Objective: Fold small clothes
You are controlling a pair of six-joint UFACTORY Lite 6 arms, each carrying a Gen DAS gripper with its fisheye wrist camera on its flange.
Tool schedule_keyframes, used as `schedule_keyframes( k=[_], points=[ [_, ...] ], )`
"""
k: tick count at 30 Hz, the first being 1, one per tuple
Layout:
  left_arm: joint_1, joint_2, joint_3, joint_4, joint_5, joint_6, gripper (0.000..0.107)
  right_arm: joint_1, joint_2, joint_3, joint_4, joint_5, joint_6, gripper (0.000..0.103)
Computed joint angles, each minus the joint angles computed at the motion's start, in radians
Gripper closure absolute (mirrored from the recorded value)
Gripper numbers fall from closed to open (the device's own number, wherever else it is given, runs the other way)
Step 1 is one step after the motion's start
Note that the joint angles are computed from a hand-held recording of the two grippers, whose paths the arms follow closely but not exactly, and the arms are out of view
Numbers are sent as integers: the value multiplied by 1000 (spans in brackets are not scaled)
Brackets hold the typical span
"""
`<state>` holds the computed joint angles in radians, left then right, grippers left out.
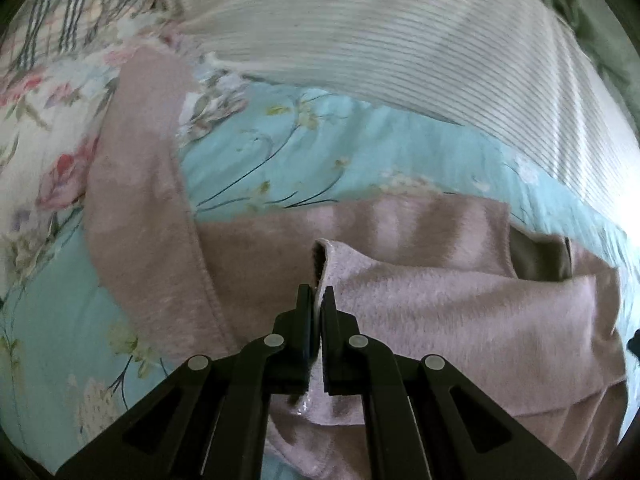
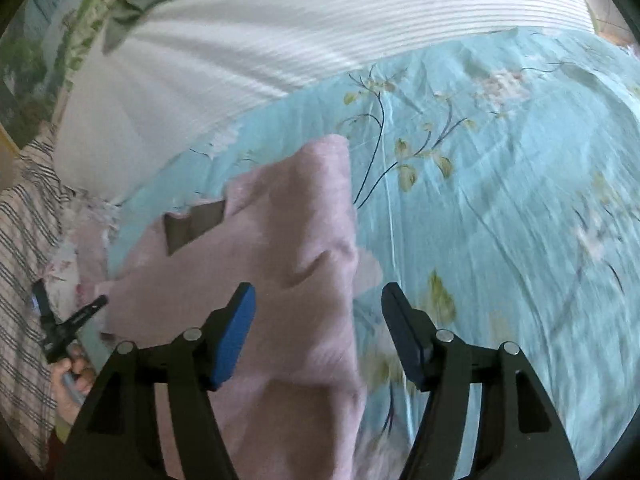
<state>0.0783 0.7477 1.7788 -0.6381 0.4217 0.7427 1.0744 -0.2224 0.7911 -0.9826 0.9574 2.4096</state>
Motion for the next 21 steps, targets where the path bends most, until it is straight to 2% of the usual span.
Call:
schedule_keyframes(
  k=[2, 5, 6, 7, 8, 9, 11, 13, 16, 18, 21],
  points=[
    [7, 10, 12, 17, 21, -15, 105, -87, 3, -23, -17, -96, -27, 37],
    [-13, -1, -12, 59, -1, -29, 105, -186, 43, -42, -62, -234, -39, 37],
    [-19, -7, -21, 69, -10, -34, 105, -196, 63, -37, -56, -249, -54, 39],
    [-21, -12, -24, 80, -9, -45, 105, -194, 79, -25, -47, -231, -71, 51],
    [-20, -16, -20, 74, 7, -44, 105, -193, 66, -30, -30, -223, -78, 96],
    [-17, -24, -21, 53, 19, -26, 105, -180, 23, -58, -46, -212, -44, 94],
    [-16, -38, -26, 2, 53, 15, 105, -106, -61, -88, -41, -84, -3, 95],
    [-35, -52, -48, -1, 60, 14, 105, -76, -74, -77, 6, 6, -41, 100],
    [-70, -56, -78, 42, 17, -28, 105, -105, -74, -97, 52, -18, -64, 100],
    [-66, -32, -53, 50, 45, -50, 105, -97, 1, -22, 110, 49, -134, 99],
    [-56, -23, -47, 25, 60, -25, 105, 20, 69, 77, 21, 108, -75, 95]
  ],
)
